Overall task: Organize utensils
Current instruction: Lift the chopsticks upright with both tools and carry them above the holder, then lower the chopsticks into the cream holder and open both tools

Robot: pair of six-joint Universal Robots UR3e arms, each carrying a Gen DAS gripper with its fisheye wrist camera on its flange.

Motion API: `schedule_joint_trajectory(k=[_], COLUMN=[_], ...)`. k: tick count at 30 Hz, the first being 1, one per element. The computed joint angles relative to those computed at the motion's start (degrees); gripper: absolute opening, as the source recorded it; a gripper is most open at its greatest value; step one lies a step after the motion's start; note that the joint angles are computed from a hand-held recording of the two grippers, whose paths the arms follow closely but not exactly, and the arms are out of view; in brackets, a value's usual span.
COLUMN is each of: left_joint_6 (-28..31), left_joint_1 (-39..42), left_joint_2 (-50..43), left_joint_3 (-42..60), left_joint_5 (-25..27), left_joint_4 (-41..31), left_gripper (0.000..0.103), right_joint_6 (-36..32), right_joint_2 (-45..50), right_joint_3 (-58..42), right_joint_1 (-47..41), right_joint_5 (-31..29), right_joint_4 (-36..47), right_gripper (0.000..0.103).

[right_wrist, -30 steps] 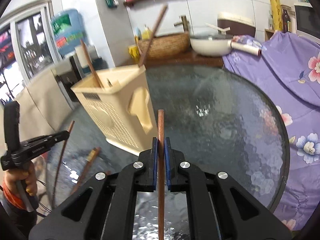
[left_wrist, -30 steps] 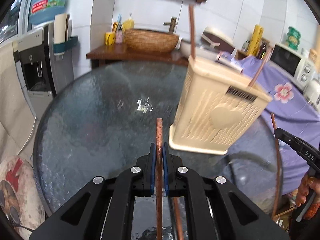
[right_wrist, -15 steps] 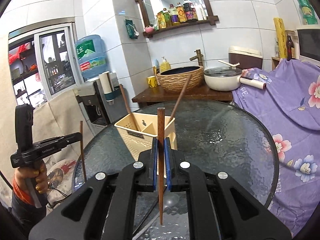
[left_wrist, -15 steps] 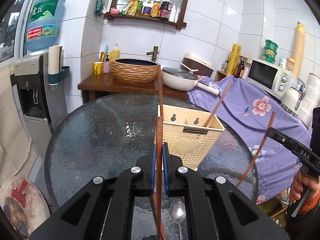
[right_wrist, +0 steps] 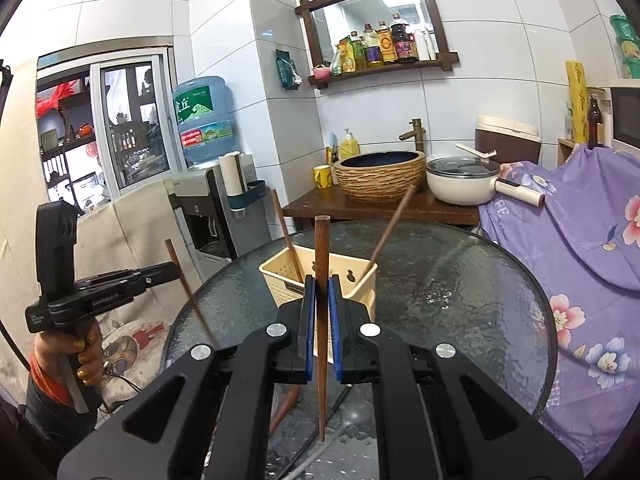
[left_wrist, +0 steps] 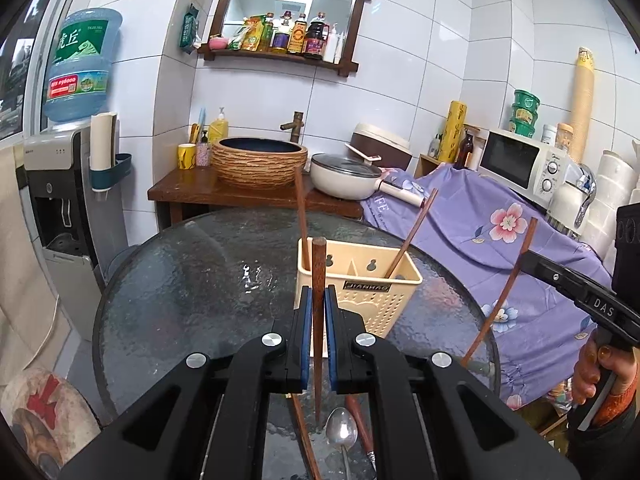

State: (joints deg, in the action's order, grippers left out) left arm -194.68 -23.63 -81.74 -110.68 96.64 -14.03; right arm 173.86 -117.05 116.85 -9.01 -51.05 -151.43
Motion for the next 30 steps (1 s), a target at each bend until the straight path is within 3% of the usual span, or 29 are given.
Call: schedule_joint_trajectory(k=[9, 17, 26, 30], left_joint_6=[2.08, 4.66, 4.77, 4.01], left_joint_1=[-0.62, -0.17, 0.58, 0.51], left_joint_2=[-2.70, -9.14, -26.92, -32.27], left_joint_3=[8.52, 27.67, 62.25, 64.82], left_joint_5=[-0.33, -2.17, 0.30, 2.17], left_joint_4=[-3.49, -12.89, -26.87, -27.46], left_gripper=[0.006, 0.006, 0.006, 0.006], right_joint_6=[1.30, 6.34, 8.15, 8.39], right_joint_2=[6.93, 19.85, 40.79, 44.91], right_joint_3=[-9.84, -32.53, -68.23, -66.77], right_joint_1=[4.00, 8.12, 16.15, 17.88], right_joint_5=[-1.09, -3.78, -17.97, -22.08], right_joint_4=[0.58, 4.08, 12.51, 9.38], right_gripper=[0.007, 0.007, 0.007, 0.007])
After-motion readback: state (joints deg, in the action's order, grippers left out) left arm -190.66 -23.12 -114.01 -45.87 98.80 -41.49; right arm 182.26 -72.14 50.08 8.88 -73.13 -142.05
